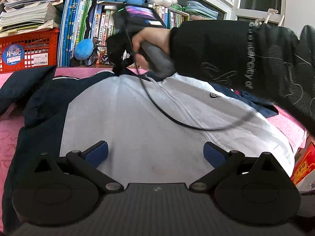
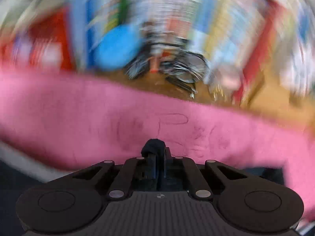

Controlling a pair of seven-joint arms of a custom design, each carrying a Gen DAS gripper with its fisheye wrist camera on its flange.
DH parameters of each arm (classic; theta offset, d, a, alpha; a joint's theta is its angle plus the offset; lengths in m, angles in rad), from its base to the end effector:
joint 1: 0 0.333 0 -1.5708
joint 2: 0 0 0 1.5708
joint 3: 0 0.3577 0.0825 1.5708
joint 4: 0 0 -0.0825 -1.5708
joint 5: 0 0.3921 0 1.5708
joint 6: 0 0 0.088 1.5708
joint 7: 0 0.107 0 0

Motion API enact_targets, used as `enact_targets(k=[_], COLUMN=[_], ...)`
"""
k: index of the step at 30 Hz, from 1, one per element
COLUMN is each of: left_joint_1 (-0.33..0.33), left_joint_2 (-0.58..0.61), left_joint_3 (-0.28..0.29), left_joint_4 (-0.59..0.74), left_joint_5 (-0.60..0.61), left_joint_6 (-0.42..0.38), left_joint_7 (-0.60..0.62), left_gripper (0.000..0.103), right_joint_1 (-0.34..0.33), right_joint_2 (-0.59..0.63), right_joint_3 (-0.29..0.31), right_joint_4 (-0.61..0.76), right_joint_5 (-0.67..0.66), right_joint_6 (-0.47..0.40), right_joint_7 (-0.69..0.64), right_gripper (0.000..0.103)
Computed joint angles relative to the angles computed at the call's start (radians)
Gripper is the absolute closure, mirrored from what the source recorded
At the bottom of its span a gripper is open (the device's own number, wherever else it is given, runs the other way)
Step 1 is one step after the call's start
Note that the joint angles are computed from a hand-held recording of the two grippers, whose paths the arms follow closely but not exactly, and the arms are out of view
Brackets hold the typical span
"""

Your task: Fold clothes

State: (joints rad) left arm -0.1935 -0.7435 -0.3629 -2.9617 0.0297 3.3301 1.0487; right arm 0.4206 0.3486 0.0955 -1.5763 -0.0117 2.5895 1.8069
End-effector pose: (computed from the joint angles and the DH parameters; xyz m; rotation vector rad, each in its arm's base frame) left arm 0.2679 -0.1837 0.4965 -1.5415 1.7421 -1.2394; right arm 0.6413 0.3510 0.5534 -1.9931 1.5151 -0.3206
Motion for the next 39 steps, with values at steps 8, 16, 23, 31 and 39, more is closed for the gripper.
enact_targets(k=[8, 16, 23, 31, 39], left_joint_1=[0.01, 0.218, 0.499, 0.458, 0.412], left_joint_2=[-0.043, -0.052, -0.004, 0.014, 0.026], left_joint_3=[0.001, 0.039, -0.208, -0.153, -0.094], left_joint_4=[0.033, 0.129, 0.25, 0.239, 0.239], left_joint_5=[0.006, -0.002, 0.183, 0.269, 0.358], left_joint_6=[-0.137, -0.29, -0.517, -0.496, -0.501], left_joint_7=[0.002, -0.127, -0.282, -0.365, -0.424], left_gripper=[0.0, 0.0, 0.0, 0.0, 0.0], right_joint_1=[-0.293, 0.001, 0.085, -0.1, 0.02], right_joint_2=[0.003, -0.091, 0.009, 0.036, -0.044], right_joint_3=[0.202, -0.03, -0.051, 0.037, -0.001], right_joint_4=[-0.058, -0.132, -0.004, 0.106, -0.041], right_joint_5=[0.851, 0.014, -0.244, 0.122, -0.063], right_joint_6=[-0.067, 0.127, 0.023, -0.002, -0.002], right_joint_7=[-0.235, -0.295, -0.179, -0.028, -0.333], right_gripper=[0.086, 0.04, 0.076, 0.086, 0.077])
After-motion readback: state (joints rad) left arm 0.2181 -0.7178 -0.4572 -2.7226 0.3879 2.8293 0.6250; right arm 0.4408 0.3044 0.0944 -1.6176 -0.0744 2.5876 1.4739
